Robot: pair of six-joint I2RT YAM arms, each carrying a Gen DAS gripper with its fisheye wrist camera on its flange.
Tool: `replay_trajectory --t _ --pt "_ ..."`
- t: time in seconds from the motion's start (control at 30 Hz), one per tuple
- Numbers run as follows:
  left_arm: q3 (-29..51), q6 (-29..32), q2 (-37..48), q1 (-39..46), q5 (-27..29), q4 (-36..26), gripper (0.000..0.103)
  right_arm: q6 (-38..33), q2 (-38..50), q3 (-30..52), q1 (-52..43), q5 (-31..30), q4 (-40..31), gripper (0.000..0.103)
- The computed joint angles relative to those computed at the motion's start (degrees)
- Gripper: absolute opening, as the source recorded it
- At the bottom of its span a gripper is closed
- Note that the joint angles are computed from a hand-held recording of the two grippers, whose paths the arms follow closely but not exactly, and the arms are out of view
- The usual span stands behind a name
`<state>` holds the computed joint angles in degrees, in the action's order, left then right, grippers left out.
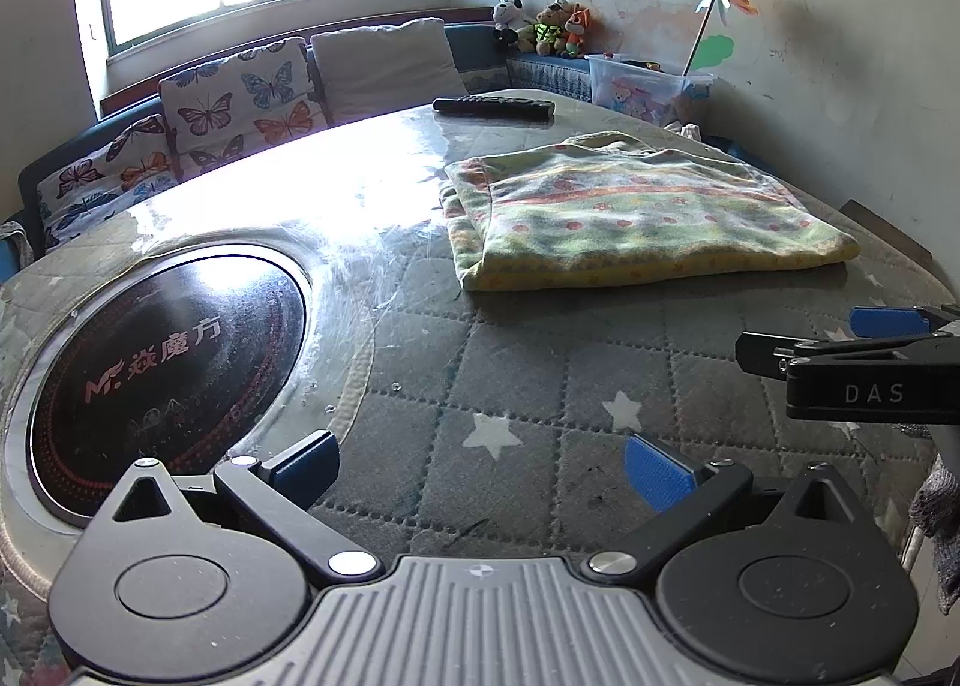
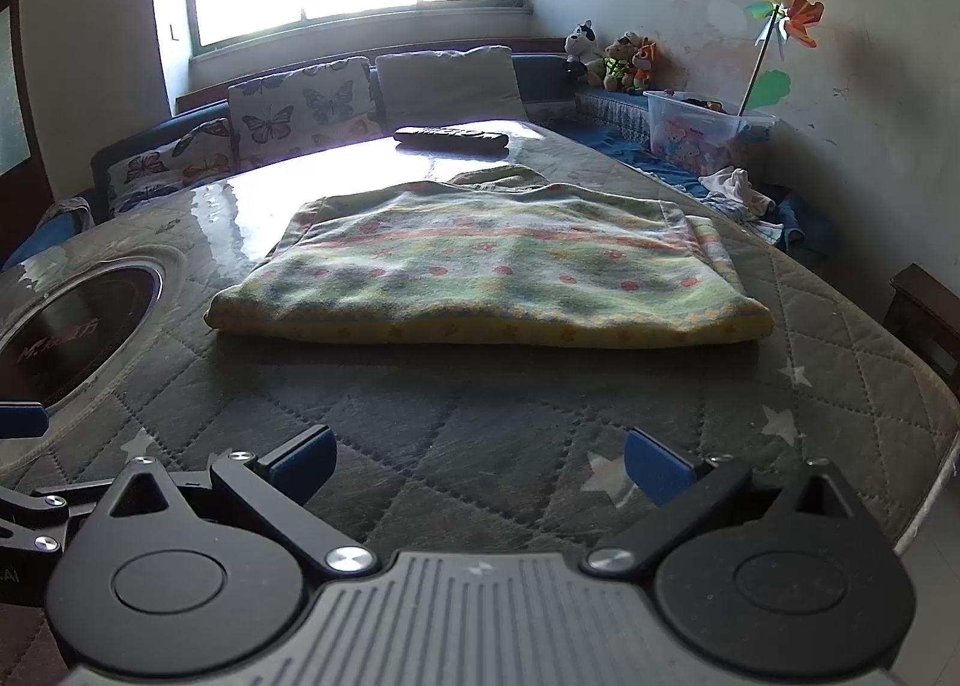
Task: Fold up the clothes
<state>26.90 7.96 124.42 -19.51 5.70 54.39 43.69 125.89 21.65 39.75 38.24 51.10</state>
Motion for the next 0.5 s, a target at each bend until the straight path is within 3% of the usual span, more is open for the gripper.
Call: replay_trajectory --t 0.5 --pt "0.7 0.1 0.1 -0.6 -0.1 -0.7 0.103 -1.2 0.7 1.6 -0.7 -1.2 -0.6 0.103"
